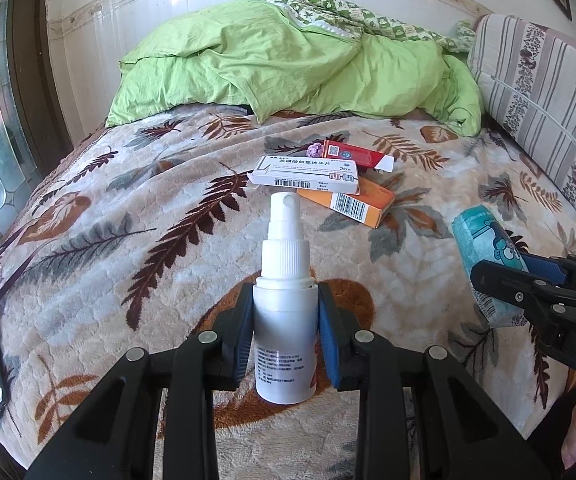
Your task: Collect trash
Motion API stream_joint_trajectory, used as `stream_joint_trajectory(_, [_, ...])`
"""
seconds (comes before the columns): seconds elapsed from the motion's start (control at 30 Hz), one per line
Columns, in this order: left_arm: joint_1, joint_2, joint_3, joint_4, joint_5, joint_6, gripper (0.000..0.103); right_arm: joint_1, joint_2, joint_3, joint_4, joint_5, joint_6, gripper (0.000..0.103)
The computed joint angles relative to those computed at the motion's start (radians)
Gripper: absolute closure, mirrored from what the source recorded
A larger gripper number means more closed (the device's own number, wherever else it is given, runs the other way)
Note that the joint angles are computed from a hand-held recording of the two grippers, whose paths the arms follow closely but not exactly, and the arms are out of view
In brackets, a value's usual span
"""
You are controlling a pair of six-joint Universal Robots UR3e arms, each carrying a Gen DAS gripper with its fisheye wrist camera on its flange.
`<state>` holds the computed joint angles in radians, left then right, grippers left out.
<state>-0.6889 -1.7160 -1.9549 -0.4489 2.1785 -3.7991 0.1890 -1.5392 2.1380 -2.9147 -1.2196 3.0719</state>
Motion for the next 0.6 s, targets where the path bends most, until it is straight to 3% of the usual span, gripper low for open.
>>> stream_joint_trajectory(0.6, [-0.009,-0.011,0.016,-0.007,0.006,-0.002,0.074,-0.003,-0.002,0.001,0.004,0.002,-0.002,0.063])
